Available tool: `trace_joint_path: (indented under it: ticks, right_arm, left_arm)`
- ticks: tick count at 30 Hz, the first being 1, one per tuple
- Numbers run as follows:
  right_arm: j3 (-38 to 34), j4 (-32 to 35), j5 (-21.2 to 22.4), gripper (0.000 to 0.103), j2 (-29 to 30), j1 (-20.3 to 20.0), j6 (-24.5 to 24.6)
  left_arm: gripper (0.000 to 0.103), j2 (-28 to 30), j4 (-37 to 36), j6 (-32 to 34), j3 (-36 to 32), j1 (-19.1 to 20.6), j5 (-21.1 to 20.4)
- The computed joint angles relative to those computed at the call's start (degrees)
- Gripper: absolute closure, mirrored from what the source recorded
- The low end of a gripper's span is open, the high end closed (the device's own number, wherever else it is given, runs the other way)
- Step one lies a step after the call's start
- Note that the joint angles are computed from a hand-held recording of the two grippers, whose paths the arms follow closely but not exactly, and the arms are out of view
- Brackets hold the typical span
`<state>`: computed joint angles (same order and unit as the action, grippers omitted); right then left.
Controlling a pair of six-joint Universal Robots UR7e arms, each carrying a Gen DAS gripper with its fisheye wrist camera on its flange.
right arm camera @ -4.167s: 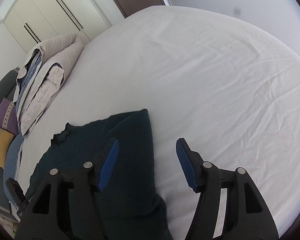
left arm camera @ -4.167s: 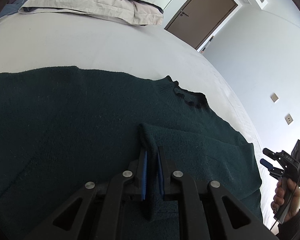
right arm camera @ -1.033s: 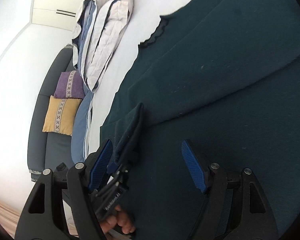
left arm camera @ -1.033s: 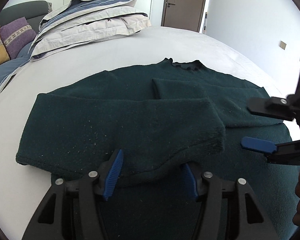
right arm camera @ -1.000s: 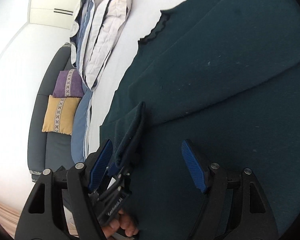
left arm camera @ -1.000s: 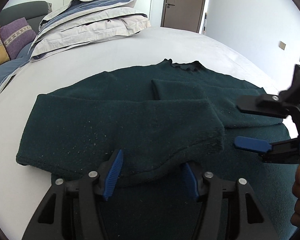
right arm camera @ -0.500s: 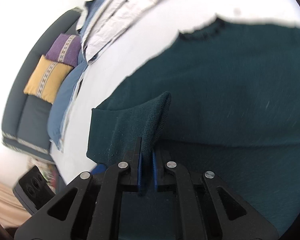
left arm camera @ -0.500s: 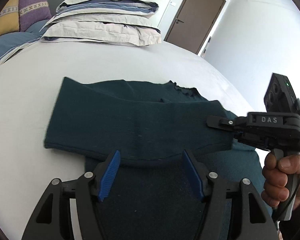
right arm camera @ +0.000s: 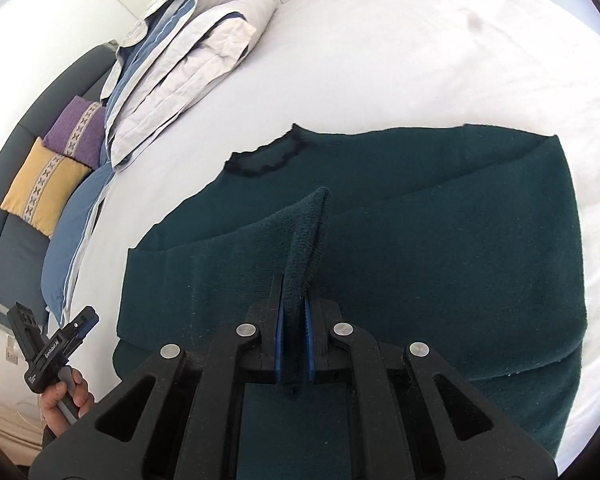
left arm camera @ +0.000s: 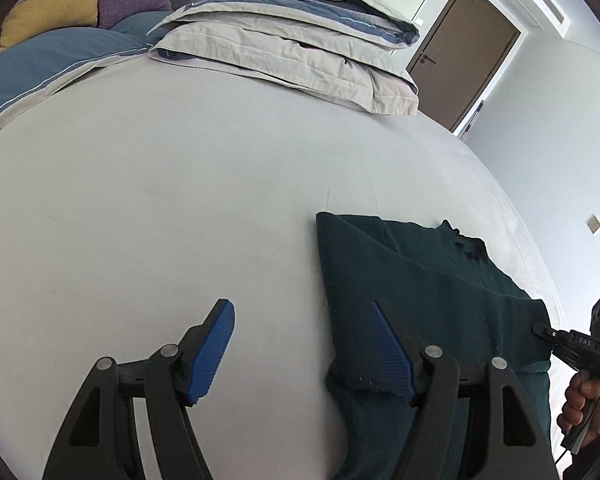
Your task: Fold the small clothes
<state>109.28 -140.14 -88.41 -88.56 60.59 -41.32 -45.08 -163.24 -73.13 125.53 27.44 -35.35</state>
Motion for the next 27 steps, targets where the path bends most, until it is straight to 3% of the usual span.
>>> trace_joint_path:
  ticks: [8, 11, 17, 24, 27]
  right_arm:
    - [-2.38, -1.53, -0.47, 0.096, 4.81, -0.84, -0.62]
    - [-1.17, -2.08, 0.43, 0.096, 4.5, -1.74, -0.5]
    - [-0.03, -4.57, -0.69, 0.096, 4.95, -2.46, -0.95]
    - [0.48, -7.41, 2.08, 0.097, 5.97, -4.06, 0.83]
    - [2.95, -12.57, 0.51, 0.097, 5.11, -2.73, -1.64]
  left_arm:
    - [0.032, 5.0, 0.08, 10.95, -10.59, 7.82, -3.79]
    - [0.059, 6.76, 2.08, 12.01, -13.91, 10.64, -6.28]
    - [0.084, 9.16, 6.03, 14.87, -16.42, 10.44, -1.93]
    - [0.09, 10.19, 3.97, 17.61, -16.96, 11.42, -0.84]
    - [0.09, 10.49, 6.57, 17.73, -17.86, 11.02, 0.31]
